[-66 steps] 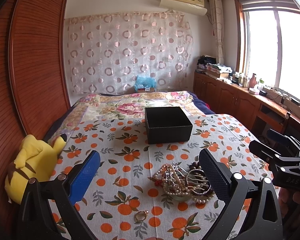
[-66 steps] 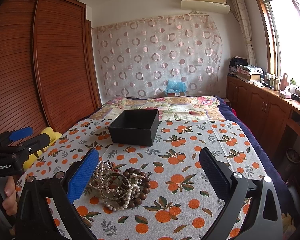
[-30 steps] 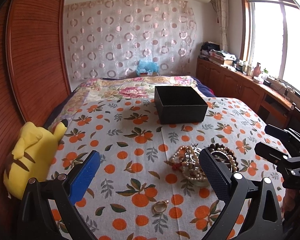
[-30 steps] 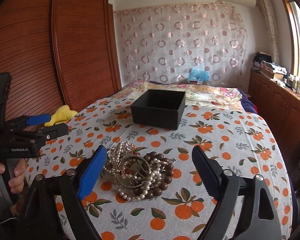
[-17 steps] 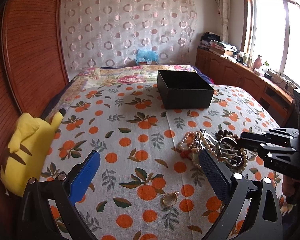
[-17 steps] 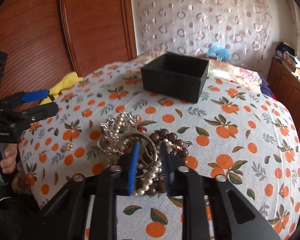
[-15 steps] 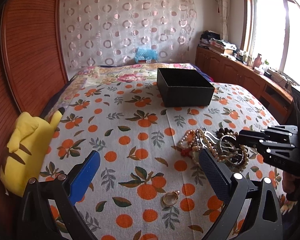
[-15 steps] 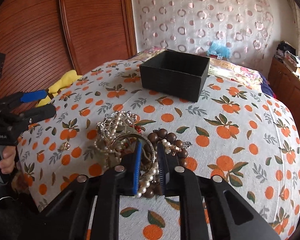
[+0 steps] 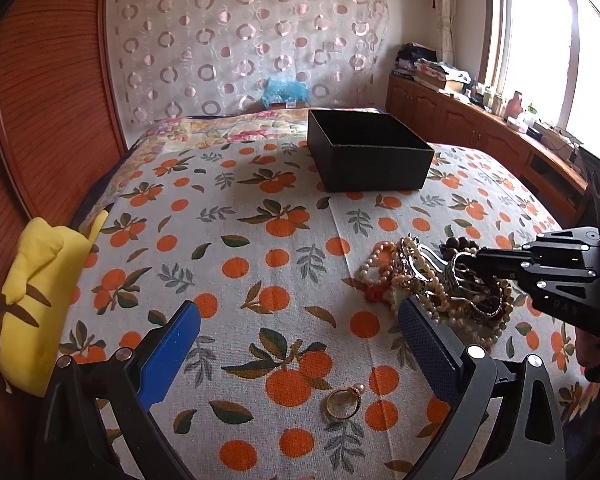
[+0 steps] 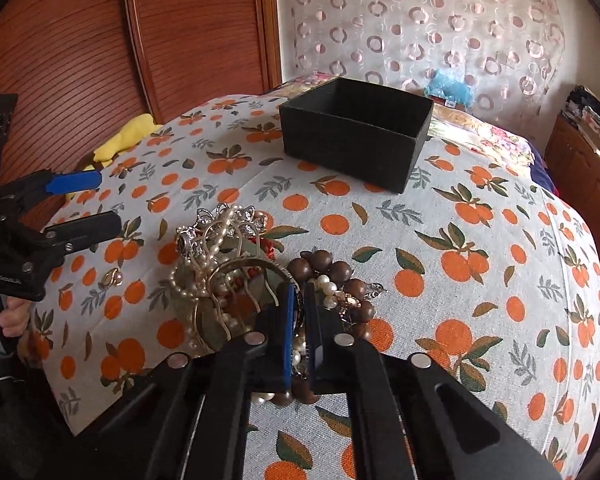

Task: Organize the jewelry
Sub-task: 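Close the left gripper on a pearl necklace while the right gripper grasps a silver chain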

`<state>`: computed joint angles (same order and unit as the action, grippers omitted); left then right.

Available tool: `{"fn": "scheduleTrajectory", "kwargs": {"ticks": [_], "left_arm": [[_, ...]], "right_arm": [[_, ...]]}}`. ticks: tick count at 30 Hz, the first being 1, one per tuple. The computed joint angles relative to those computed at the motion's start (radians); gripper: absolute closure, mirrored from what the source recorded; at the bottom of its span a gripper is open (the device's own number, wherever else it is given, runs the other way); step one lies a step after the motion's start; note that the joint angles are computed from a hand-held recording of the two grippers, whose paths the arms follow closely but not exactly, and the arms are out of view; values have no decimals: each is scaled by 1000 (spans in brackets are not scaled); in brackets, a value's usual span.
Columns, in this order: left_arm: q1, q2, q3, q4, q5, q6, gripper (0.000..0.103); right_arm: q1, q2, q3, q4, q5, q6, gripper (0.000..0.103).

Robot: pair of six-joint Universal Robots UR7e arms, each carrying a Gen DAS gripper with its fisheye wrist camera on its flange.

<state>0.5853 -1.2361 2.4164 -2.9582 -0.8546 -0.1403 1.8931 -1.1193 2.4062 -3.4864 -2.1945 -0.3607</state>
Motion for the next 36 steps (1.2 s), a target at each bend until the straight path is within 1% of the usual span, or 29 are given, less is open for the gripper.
{"fn": "scheduleTrajectory", "kwargs": {"ticks": [3,5,9,10,11,13,14,16,19,21,22,23,24,25,30,31,32,33,34,35,36], "left_arm": [[19,15,-19,10,-20,25,7],[35,23,-33,15,-47,45,7],[62,53,-72,23,-74,96,8],[75,59,-86,30,-99,109,14],[87,62,-100,46,-123,111,18],[111,74,-135,90,-172,120,33],[113,81,-145,102,-176,126,36],[123,95,-172,131,-197,148,47],[141,109,-210,178,-248,171,53],[142,120,-226,196,-263,176,55],[142,126,-234,211,-273,181,60],[140,135,-242,228,-272,181,63],[138,144,-250,245,-263,180,68],[137,153,-257,256,-255,180,71],[125,177,-270,258,-231,198,71],[120,185,-267,247,-220,207,74],[108,192,-260,235,-195,222,78],[98,198,-256,225,-175,233,91],[98,198,-256,228,-185,241,98],[97,194,-258,240,-201,241,98],[91,193,-253,237,-194,245,98]], "right_arm": [[6,-7,12,-34,6,-18,99],[18,-12,18,-65,-3,-25,99],[36,-26,28,-113,-14,-43,99],[41,-27,29,-125,-19,-48,99],[46,-30,31,-138,-22,-52,99],[53,-35,31,-148,-28,-59,99],[57,-35,31,-154,-34,-63,99],[60,-43,36,-161,-33,-65,99],[56,-45,40,-169,-34,-68,99],[52,-47,44,-174,-30,-65,99],[51,-47,46,-177,-30,-64,99],[50,-47,47,-179,-30,-63,99],[48,-49,50,-182,-27,-62,99],[48,-49,52,-185,-27,-61,99],[48,-55,58,-188,-27,-59,99],[48,-55,59,-188,-28,-57,99],[48,-56,60,-187,-28,-56,99],[47,-55,59,-187,-29,-55,99],[47,-56,60,-186,-29,-54,99],[48,-58,62,-185,-29,-53,99],[48,-58,62,-186,-30,-53,99]]}}
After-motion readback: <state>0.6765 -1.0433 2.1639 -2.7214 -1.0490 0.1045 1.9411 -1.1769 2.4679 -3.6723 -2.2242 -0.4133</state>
